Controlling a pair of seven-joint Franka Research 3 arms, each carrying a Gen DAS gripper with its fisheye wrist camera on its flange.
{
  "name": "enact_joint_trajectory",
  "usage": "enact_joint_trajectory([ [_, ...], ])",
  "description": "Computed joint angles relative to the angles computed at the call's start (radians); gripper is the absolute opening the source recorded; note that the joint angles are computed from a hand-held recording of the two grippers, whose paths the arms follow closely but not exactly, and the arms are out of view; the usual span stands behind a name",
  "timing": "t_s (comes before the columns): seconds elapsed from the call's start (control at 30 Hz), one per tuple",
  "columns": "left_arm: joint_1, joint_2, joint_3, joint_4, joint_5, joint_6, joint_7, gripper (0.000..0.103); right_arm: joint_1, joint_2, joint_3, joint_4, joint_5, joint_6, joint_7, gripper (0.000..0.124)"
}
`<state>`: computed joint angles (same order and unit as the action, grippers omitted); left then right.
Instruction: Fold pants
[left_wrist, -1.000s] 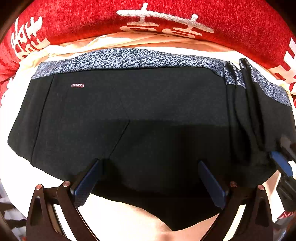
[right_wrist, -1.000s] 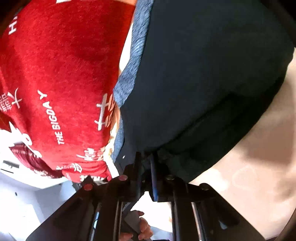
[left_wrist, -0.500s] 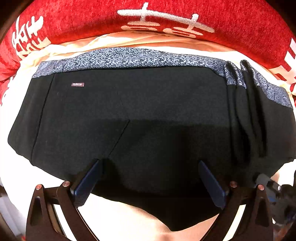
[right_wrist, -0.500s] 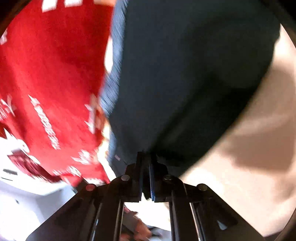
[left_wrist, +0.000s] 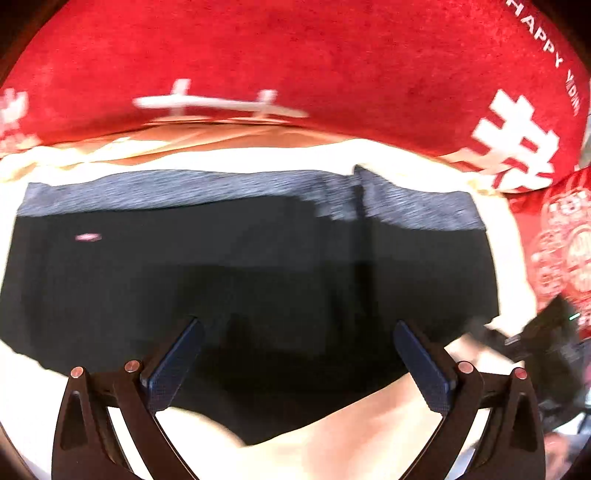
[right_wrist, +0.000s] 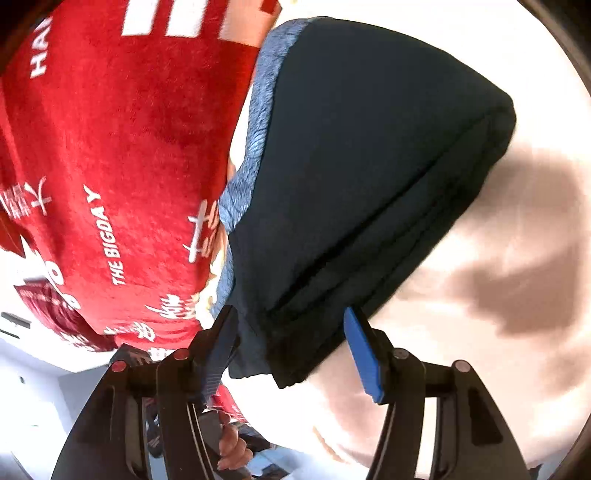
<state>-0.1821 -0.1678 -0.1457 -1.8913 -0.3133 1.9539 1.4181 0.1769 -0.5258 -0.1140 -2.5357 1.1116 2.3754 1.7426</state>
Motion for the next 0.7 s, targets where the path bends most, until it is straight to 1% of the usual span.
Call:
enact_joint_trajectory([
  [0.03, -0.004, 0.02, -0.002, 0.017, -0.012, -0.001, 0.005, 0.103, 0.004, 0.005, 0.002, -0.004, 0.015, 0.008, 0.003, 0.064],
  [0.1, -0.01, 0.055, -0.004, 0.043, -0.052, -0.002, 0.035, 0.103, 0.022, 0.019, 0.005, -0.016, 0.086, 0.049, -0.018, 0.064],
  [0.17, -0.013, 0.085, -0.016, 0.065, -0.058, -0.018, 0.039, 0.103, 0.028, 0.01, 0.002, -0.039, 0.14, 0.086, -0.049, 0.064],
  [0.23, -0.016, 0.105, -0.028, 0.075, -0.057, -0.037, 0.039, 0.096, 0.031, 0.002, -0.001, -0.054, 0.184, 0.107, -0.059, 0.064],
  [0.27, -0.015, 0.108, -0.031, 0.076, -0.058, -0.043, 0.044, 0.092, 0.031, -0.004, -0.003, -0.057, 0.195, 0.108, -0.058, 0.064],
  [0.3, -0.016, 0.11, -0.034, 0.079, -0.058, -0.051, 0.045, 0.092, 0.029, -0.014, -0.008, -0.061, 0.199, 0.102, -0.061, 0.064],
  [0.43, -0.017, 0.093, -0.039, 0.061, -0.055, -0.04, 0.045, 0.092, 0.018, -0.047, -0.015, -0.065, 0.171, 0.077, -0.062, 0.064],
  [0.53, -0.016, 0.1, -0.037, 0.066, -0.062, -0.051, 0.047, 0.092, 0.021, -0.028, -0.02, -0.058, 0.199, 0.086, -0.078, 0.064],
  [0.57, -0.016, 0.105, -0.036, 0.068, -0.071, -0.056, 0.05, 0.092, 0.02, -0.012, -0.019, -0.052, 0.199, 0.086, -0.073, 0.064],
  [0.6, -0.015, 0.107, -0.035, 0.064, -0.089, -0.056, 0.054, 0.092, 0.012, 0.005, -0.013, -0.048, 0.179, 0.081, -0.039, 0.064],
  [0.63, -0.016, 0.108, -0.036, 0.061, -0.098, -0.055, 0.054, 0.092, 0.014, 0.016, -0.007, -0.045, 0.187, 0.087, -0.023, 0.062],
  [0.67, -0.017, 0.106, -0.038, 0.058, -0.103, -0.055, 0.056, 0.092, 0.016, 0.02, -0.008, -0.054, 0.223, 0.101, -0.018, 0.051],
  [0.7, -0.019, 0.102, -0.041, 0.057, -0.102, -0.057, 0.059, 0.087, 0.011, 0.023, -0.006, -0.06, 0.227, 0.106, 0.007, 0.041],
])
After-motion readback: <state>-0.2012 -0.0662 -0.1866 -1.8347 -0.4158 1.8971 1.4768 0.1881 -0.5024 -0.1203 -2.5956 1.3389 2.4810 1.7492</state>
